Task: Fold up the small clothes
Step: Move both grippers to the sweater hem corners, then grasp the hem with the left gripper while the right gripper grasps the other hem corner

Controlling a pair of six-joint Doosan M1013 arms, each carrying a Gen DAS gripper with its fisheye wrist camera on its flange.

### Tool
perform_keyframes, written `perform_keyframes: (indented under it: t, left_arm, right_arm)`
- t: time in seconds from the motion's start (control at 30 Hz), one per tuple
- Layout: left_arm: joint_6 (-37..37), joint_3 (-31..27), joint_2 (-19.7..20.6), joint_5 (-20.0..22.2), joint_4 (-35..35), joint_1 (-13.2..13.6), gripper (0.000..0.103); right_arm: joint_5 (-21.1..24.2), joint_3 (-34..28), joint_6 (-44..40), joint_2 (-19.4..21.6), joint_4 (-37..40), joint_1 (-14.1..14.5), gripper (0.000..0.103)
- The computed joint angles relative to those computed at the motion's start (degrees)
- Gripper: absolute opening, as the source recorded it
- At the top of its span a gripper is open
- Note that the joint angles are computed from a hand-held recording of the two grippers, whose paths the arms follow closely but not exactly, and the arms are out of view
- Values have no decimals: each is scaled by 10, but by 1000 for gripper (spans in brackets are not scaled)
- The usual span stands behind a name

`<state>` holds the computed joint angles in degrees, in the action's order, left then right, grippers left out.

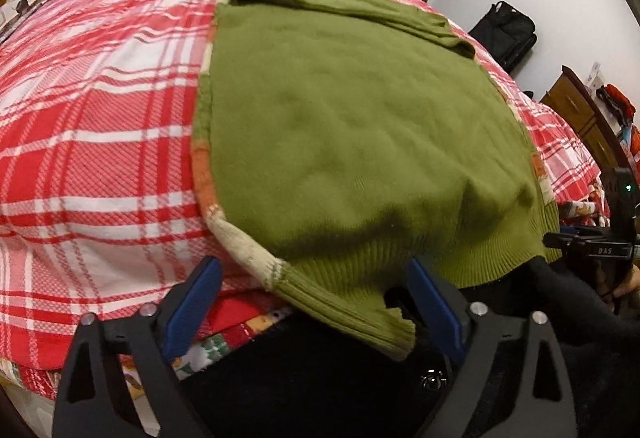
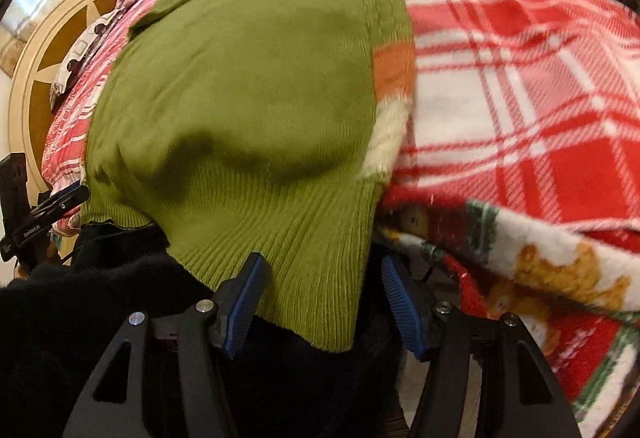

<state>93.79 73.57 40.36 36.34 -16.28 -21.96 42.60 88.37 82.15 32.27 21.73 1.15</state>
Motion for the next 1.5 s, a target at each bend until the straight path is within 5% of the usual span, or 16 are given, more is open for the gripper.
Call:
perform_keyframes:
  t: [0.2, 0.27, 0.37, 0.47, 0.53, 0.97, 1.13, 1.27, 1.5]
  left_arm:
    - [3, -19, 14, 43, -5, -2, 67]
    - [3, -23, 18, 55, -8, -2, 60]
    - [8, -22, 18, 54, -13, -3, 53]
    - [8, -19, 18, 52, -18, -1, 34]
    - [-6, -17, 17, 52, -12, 1, 13]
    - [79, 1, -21, -24, -93, 14, 8]
    - [96, -38, -12, -33, -130, 23, 8]
    - [16, -99, 19, -24, -64, 22, 8]
    - [-112, -249, 104, 67, 66, 20, 14]
  right_arm:
    - [8, 1, -20, 5, 41, -8, 61]
    - [14, 2, -40, 6, 59, -10, 36]
    - [23, -1, -63, 10, 75, -8, 17]
    - [31, -7, -68, 14, 57, 0, 8]
    - [31, -9, -75, 12, 53, 3, 6]
    - [7, 8, -271, -26, 388, -47, 5]
    - [-13, -22, -276, -15, 411, -54, 5]
    - [-35, -56, -248, 4, 407, -56, 5]
    - [-64, -141, -149, 70, 373, -62, 6]
